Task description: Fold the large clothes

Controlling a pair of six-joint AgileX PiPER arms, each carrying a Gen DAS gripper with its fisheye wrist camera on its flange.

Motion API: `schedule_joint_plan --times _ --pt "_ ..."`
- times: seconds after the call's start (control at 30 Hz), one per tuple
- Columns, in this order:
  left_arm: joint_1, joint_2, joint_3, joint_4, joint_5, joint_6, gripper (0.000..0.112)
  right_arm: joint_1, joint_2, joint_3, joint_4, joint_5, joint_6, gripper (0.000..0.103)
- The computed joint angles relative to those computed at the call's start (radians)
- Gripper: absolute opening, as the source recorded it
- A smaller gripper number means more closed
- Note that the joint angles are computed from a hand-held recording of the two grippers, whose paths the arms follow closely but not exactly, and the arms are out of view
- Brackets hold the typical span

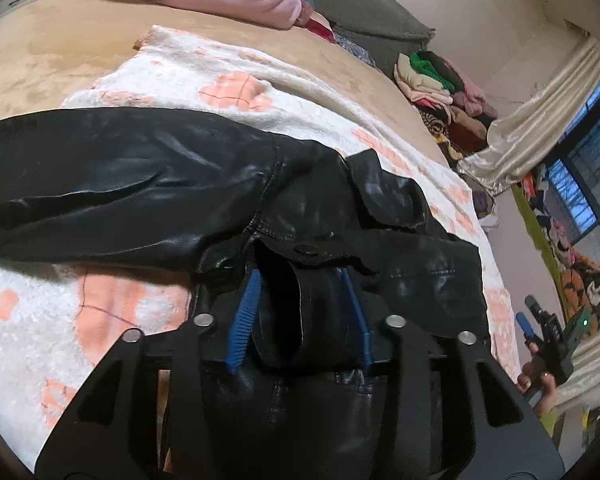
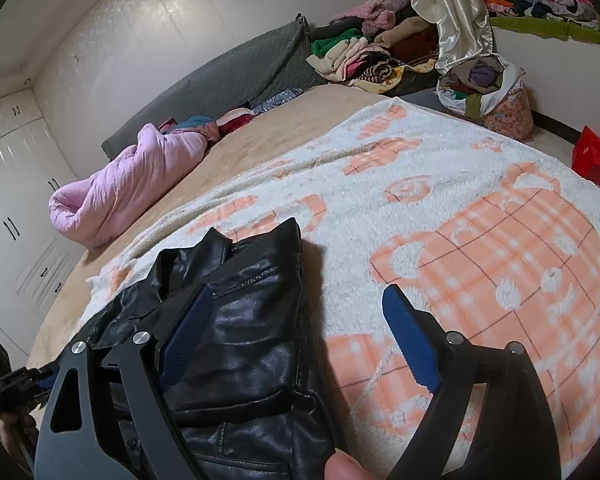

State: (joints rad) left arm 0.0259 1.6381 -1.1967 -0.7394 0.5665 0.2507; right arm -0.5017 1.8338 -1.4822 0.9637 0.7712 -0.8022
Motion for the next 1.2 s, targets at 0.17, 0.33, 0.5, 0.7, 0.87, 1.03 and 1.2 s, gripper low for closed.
schedule_joint_plan --times 0.17,0.33,0.5,0.7,0.87,1.03,1.2 --pt "0.040 0.081 -0.042 -0.179 0.082 0.057 0.067 0.012 -0.003 0.004 -0.015 -0.006 -0.001 0.085" --pt "0.041 0.199 -0.125 -0.192 0.121 -0.034 0.074 0.023 -0.003 0.005 -0.024 -0.009 -0.005 0.085" --pt "0.020 0.236 -0.171 -0.140 0.083 -0.120 0.071 0.027 -0.004 0.006 -0.027 -0.013 -0.012 0.085" --pt "-0.026 0.213 -0.196 -0.014 0.032 -0.147 0.003 0.032 -0.003 0.004 -0.038 -0.014 -0.013 0.085" --pt "-0.041 0.137 -0.210 -0.091 0.041 -0.037 0.000 0.037 -0.007 0.011 -0.040 -0.034 -0.019 0.085" --pt "-0.078 0.121 -0.332 -0.068 0.093 -0.031 0.000 0.040 -0.008 0.015 -0.041 -0.050 -0.023 0.085" --pt "-0.094 0.144 -0.475 -0.035 0.120 -0.061 0.000 0.051 -0.008 0.006 0.005 -0.066 -0.056 0.085"
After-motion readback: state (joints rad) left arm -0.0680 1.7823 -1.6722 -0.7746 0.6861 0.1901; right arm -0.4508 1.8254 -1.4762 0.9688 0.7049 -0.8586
